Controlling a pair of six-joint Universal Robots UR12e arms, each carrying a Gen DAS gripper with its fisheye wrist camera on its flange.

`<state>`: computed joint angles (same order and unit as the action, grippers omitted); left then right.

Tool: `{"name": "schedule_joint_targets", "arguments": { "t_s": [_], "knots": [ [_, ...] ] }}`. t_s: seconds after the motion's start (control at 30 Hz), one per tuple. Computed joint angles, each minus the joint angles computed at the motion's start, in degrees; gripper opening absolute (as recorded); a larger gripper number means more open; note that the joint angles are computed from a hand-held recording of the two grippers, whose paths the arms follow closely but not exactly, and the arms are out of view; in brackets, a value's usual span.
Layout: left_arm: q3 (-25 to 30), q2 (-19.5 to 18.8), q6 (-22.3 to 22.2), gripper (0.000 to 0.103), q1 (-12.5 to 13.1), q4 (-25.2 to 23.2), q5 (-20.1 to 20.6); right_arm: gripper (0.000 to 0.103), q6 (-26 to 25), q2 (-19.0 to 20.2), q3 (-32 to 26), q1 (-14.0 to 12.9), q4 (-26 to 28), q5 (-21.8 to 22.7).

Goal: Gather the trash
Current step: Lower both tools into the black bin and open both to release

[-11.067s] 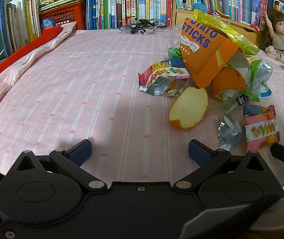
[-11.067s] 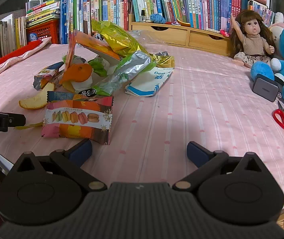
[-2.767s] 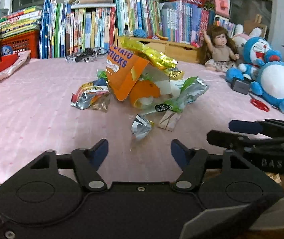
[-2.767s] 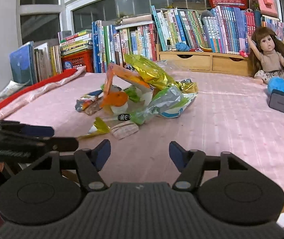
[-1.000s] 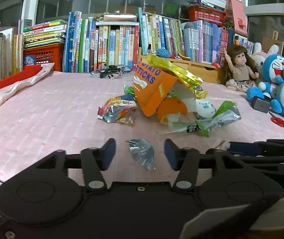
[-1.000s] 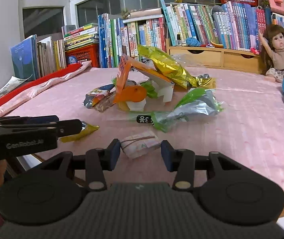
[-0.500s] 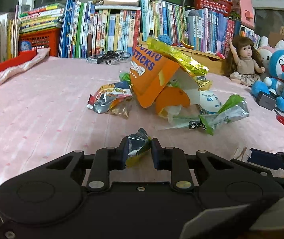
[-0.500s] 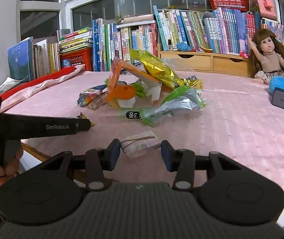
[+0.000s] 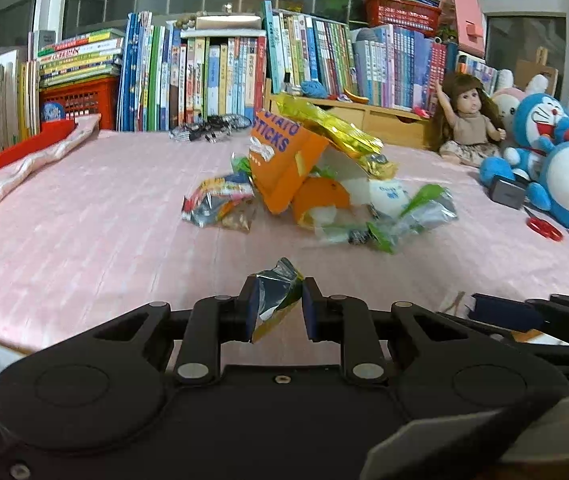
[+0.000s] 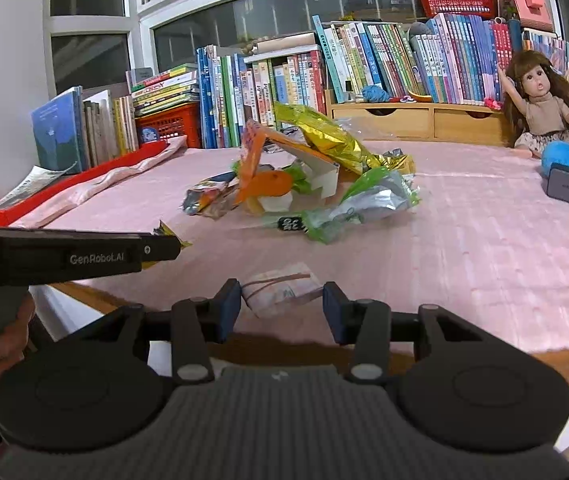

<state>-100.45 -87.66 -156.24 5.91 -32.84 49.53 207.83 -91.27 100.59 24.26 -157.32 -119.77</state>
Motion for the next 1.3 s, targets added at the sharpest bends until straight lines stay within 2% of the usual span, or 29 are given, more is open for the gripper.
{"name": "schedule_joint_targets", "arguments": {
  "t_s": [0.17,0.3,0.4,0.53,0.7,0.9,1.3],
  "knots": [
    [-2.15,3.53,5.35,0.021,2.47,-7.55,-1.69,0.050,2.63,-1.09,0.81,1.90,2.09,0.66],
    [-3.03,5.77,10.38,0.021,4.00,-15.99,-0.52,0.050,5.75,-2.04,1.53,3.84,5.90,1.10],
    [-3.49,6.69,14.79,0.021,4.42,-21.82,1.54,0.050,8.13,-2.66,2.01,4.48,9.83,2.80],
    [-3.34,6.37,16.94,0.021,3.63,-28.08,6.85,0.050,10.87,-3.02,2.38,4.01,15.20,7.00],
    [-3.20,5.41,17.33,0.021,2.43,-31.95,13.05,0.050,12.26,-2.62,2.40,3.03,19.55,12.15],
    [-2.78,4.53,17.32,0.022,1.91,-35.92,17.61,0.051,12.16,-1.96,2.34,2.68,21.74,14.93],
    [-1.57,3.41,17.50,0.023,1.13,-38.40,19.50,0.052,10.65,-1.42,1.60,1.81,23.66,17.48]
  ]
}}
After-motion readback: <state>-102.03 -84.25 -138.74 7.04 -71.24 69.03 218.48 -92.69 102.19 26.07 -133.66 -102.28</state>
